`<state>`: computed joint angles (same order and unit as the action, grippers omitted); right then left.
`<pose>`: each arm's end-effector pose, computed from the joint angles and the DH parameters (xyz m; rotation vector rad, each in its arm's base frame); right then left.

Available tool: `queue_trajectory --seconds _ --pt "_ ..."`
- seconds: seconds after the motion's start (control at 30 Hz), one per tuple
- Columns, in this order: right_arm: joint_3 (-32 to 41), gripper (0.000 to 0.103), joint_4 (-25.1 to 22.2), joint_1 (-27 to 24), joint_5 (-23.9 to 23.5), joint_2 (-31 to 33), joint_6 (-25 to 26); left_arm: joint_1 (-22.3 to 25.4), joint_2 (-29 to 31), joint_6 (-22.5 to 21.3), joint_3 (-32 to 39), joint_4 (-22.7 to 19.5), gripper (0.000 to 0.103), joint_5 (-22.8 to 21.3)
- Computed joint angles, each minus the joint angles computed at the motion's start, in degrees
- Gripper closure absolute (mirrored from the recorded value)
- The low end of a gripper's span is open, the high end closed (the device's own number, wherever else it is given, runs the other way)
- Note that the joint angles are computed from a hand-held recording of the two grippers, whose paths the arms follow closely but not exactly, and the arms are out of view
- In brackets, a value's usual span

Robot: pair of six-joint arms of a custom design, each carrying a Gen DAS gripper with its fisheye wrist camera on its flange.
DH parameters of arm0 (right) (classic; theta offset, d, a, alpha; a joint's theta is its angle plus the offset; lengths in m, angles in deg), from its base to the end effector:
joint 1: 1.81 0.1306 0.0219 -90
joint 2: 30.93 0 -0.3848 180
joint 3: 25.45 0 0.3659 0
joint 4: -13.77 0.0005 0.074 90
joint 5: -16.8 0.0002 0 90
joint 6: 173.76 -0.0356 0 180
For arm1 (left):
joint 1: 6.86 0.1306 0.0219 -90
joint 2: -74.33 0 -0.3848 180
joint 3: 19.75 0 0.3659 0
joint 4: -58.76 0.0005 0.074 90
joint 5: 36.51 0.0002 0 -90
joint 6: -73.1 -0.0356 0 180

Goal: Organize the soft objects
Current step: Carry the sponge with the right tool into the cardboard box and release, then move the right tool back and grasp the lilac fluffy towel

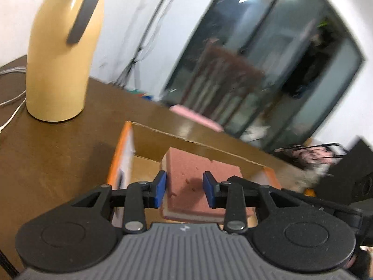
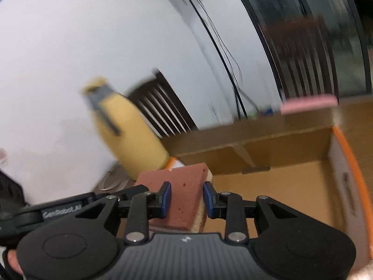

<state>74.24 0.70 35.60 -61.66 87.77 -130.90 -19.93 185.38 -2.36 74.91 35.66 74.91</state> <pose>0.5168 0.3857 0.2909 0.3072 2.1681 0.6504 0.5753 -0.1474 0.3182 0.1744 2.2857 -0.6764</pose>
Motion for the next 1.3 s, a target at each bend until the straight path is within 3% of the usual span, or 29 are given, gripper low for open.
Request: queue_trajectory --seconds 0.07,0.17,0.23,0.37,0.47,0.57,0.67,0.77,0.83,0.87,0.93,1.1,1.3 --pt "7.3 0.072 -4.6 -3.0 -4.9 6.1 -3.0 -0.8 5.3 -2.5 6.1 -3.4 0.069 -3.0" --pt "14.8 0.072 -9.0 -4.2 -5.9 12.0 -2.1 -1.3 11.2 -4.7 13.4 -8.3 0.068 -5.2" --pt "16.1 0.072 -8.9 -4.6 -6.4 13.3 -0.5 -1.3 12.2 -6.7 14.3 -7.4 0.06 -5.5" --pt "12.8 0.072 -5.6 -5.1 -6.0 12.2 -0.7 -1.0 12.7 -7.5 14.6 -6.9 0.055 -3.6" --pt "8.7 0.065 -2.8 -5.3 -5.3 10.5 -4.0 -0.9 12.7 -8.4 14.7 -7.2 0.053 -3.2" --pt "6.1 0.062 -2.1 -5.5 -4.9 9.6 -6.9 -0.5 12.7 -9.7 14.8 -7.7 0.049 0.2" --pt "5.3 0.062 -2.2 -4.6 0.4 8.5 -4.1 -0.4 12.3 -8.6 14.2 -7.6 0.049 1.1" --pt "5.7 0.062 -5.2 -3.2 6.1 6.4 1.3 -0.5 9.0 -8.3 10.6 -4.8 0.048 -1.1" --pt "3.8 0.062 -5.0 -2.0 9.4 3.0 5.0 -0.1 5.2 -8.5 6.3 -1.0 0.035 -0.9" --pt "2.7 0.061 -5.0 -1.4 10.8 1.0 6.8 0.2 3.3 -8.7 4.2 0.8 0.034 -0.8" --pt "0.7 0.052 -5.9 -0.1 13.7 -2.7 9.2 0.6 -0.5 -10.0 0.7 2.8 0.034 -1.1" --pt "-6.4 0.043 -9.3 3.4 20.3 -11.9 11.4 1.4 -11.8 -10.3 -10.0 8.7 0.027 -2.4" --pt "-16.9 0.039 -11.9 11.1 33.0 -21.4 9.8 2.0 -25.9 -12.4 -23.1 13.7 0.02 -2.2"
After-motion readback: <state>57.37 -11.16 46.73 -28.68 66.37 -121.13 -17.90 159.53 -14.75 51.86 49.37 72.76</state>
